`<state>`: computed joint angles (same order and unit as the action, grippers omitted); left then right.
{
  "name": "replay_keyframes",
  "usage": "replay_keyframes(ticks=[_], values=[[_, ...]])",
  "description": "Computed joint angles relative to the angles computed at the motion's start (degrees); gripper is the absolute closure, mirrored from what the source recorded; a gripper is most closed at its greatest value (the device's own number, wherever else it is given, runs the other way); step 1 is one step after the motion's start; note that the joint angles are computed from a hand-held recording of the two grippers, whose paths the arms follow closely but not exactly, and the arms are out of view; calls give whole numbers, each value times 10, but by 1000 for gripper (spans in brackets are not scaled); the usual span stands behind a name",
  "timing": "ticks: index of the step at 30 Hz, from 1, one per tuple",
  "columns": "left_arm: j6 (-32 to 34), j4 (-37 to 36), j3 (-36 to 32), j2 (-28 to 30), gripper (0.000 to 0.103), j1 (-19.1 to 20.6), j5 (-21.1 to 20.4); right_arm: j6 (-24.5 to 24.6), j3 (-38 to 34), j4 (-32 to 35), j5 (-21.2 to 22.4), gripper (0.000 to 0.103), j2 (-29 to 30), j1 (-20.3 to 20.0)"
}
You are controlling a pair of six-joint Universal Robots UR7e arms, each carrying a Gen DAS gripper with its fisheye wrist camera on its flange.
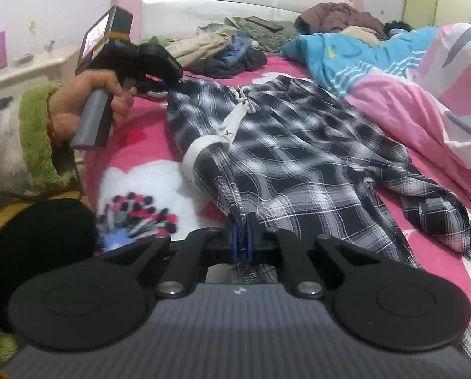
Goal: Fold clothes
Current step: 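Pull the plaid pants straight with both tools and release them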
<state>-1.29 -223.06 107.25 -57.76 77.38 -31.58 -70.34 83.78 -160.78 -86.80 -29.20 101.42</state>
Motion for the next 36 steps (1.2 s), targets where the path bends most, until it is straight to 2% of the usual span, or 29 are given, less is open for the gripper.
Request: replay_keyframes(ticks=[7, 15, 17, 18, 20, 21, 23, 25, 26, 30, 33, 36], values=[[-35, 21, 39, -15, 95, 2, 15, 0, 10, 38, -19, 99, -13, 2], [32, -3, 24, 6, 92, -2, 34, 31, 6, 49, -33, 95, -1, -7], [40, -13, 29, 5, 88, -3, 31, 49, 8, 51, -32, 87, -4, -8], [42, -18, 32, 4, 87, -3, 29, 57, 13, 50, -29, 75, -9, -9], [52, -38, 38, 3, 78, -7, 32, 74, 23, 42, -21, 60, -18, -12], [66, -55, 40, 5, 75, -11, 38, 83, 31, 36, -15, 56, -25, -14], [90, -82, 45, 5, 64, -18, 46, 100, 42, 30, -2, 54, -37, -19], [119, -117, 50, 4, 58, -28, 53, 129, 54, 21, 14, 53, -51, -25], [134, -135, 52, 4, 51, -33, 56, 144, 60, 16, 22, 52, -57, -28], [160, -161, 64, -7, 39, -56, 45, 215, 78, -16, 46, 52, -75, -42], [168, -143, 65, -13, 30, -70, 26, 264, 89, -43, 55, 52, -85, -49], [143, -88, 68, -21, 19, -80, -4, 300, 102, -75, 57, 52, -92, -54]])
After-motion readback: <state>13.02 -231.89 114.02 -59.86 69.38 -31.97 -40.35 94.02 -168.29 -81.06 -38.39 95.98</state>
